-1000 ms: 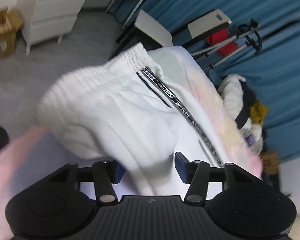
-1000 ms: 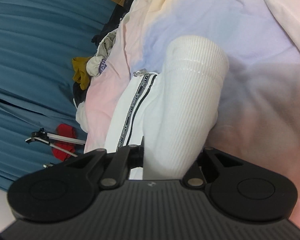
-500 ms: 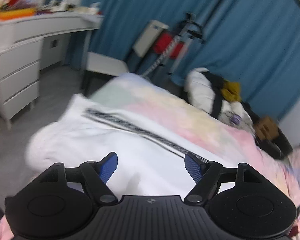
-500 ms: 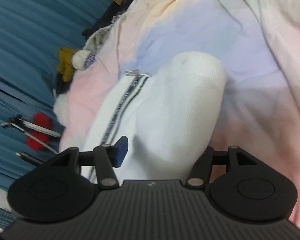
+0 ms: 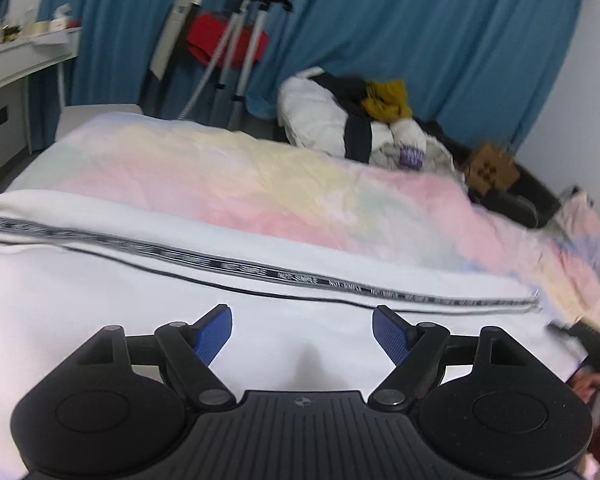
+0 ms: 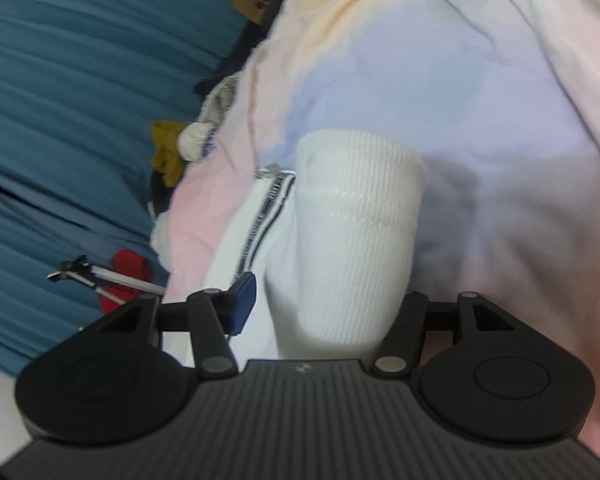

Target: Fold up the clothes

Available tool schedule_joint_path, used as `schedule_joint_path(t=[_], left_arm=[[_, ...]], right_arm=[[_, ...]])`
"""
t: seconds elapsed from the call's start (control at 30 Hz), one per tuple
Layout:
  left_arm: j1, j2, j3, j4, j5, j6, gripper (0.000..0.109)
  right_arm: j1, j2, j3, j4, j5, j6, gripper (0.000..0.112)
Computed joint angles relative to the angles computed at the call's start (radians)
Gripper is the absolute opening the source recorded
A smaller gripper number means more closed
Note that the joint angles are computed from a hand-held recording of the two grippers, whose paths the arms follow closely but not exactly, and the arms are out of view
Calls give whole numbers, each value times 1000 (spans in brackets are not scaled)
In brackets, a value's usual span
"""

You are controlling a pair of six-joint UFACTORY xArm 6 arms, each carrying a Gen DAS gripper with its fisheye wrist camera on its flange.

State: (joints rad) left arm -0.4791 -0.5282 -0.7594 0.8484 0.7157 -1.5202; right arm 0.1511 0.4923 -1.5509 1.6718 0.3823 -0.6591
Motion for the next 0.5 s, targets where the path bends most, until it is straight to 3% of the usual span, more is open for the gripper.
schedule_joint_path(t=[0.07, 0.23, 0.37, 0.5], left_arm=[[7, 56, -13, 15, -24, 0, 79], [11, 159, -38, 36, -5, 12, 79], [10, 197, -47, 60, 34, 32, 79], [-11, 221, -54, 93, 75, 30, 79]], right_arm=[[-2, 10, -16, 55, 6, -63, 59], [14, 57, -55, -107, -39, 51, 54], [29, 64, -67, -229, -91, 130, 36], [35, 58, -63, -277, -125, 166, 27]])
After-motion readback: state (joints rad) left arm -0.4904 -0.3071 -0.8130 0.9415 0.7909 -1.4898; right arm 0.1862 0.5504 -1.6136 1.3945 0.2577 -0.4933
